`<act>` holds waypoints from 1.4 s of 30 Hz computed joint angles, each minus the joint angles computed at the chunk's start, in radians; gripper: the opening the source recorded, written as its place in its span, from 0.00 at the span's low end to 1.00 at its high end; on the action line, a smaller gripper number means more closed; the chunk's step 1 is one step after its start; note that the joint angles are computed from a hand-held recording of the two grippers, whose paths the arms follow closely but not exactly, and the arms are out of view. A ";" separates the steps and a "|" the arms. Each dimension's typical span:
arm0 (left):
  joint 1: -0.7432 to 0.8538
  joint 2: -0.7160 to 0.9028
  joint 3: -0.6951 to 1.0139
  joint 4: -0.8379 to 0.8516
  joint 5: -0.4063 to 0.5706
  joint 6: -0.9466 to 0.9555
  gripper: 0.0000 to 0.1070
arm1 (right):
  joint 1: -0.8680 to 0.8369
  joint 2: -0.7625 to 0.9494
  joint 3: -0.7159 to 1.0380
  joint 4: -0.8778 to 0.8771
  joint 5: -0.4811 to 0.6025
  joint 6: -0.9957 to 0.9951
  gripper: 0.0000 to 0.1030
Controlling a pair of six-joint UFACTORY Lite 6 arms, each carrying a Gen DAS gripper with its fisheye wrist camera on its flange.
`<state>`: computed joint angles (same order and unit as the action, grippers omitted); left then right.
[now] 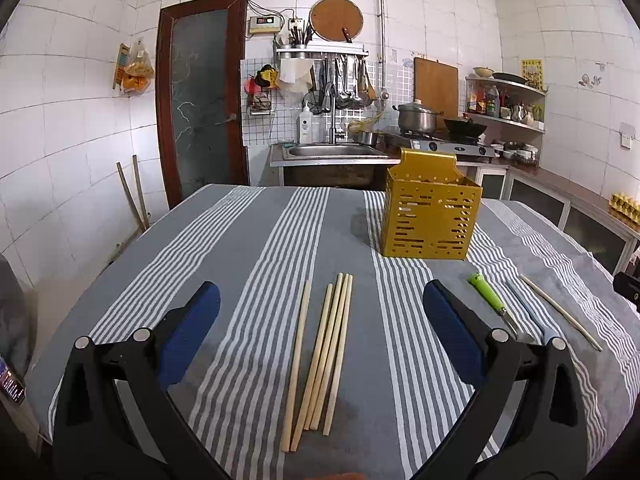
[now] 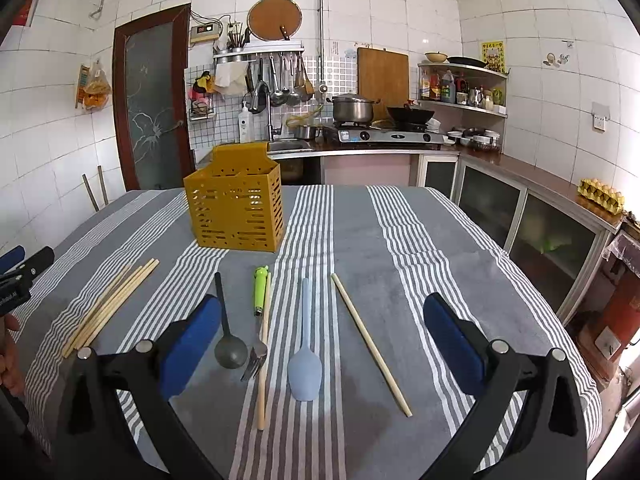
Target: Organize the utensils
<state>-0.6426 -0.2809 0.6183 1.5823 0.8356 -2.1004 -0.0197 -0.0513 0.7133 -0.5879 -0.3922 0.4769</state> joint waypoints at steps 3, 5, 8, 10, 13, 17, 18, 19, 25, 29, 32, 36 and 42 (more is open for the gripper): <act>-0.002 0.006 -0.002 0.010 0.002 -0.012 0.92 | 0.005 0.002 -0.001 0.022 -0.001 -0.025 0.96; -0.004 0.015 0.002 0.011 0.008 -0.018 0.92 | 0.003 0.003 -0.001 0.010 -0.003 -0.014 0.96; 0.002 0.021 0.002 0.014 -0.001 -0.020 0.92 | 0.006 0.002 -0.004 0.012 0.000 -0.017 0.96; 0.002 0.022 0.001 0.014 -0.001 -0.021 0.92 | 0.009 0.003 -0.001 0.013 0.002 -0.019 0.96; -0.002 0.024 0.005 0.010 0.001 -0.014 0.92 | 0.009 0.001 -0.003 0.011 0.000 -0.015 0.96; -0.003 0.028 0.010 0.005 -0.001 -0.008 0.92 | 0.011 -0.001 -0.003 0.014 0.002 -0.015 0.96; -0.003 0.027 0.010 0.005 -0.001 -0.008 0.92 | 0.013 -0.002 -0.003 0.022 0.003 -0.021 0.96; 0.000 0.025 0.010 0.006 -0.005 -0.006 0.92 | 0.015 -0.003 -0.002 0.024 0.006 -0.024 0.96; -0.002 0.031 0.007 0.018 -0.007 -0.023 0.92 | 0.016 -0.001 -0.003 0.030 0.002 -0.028 0.96; 0.000 0.030 0.008 0.018 -0.011 -0.019 0.92 | 0.015 -0.003 -0.007 0.029 -0.002 -0.028 0.96; -0.001 0.034 0.011 0.018 -0.011 -0.020 0.92 | 0.017 -0.004 -0.010 0.033 -0.002 -0.030 0.96; -0.001 0.033 0.010 0.019 -0.011 -0.022 0.92 | 0.017 -0.004 -0.009 0.032 -0.002 -0.029 0.96; -0.001 0.037 0.011 0.021 -0.015 -0.023 0.92 | 0.017 -0.004 -0.010 0.035 -0.002 -0.032 0.96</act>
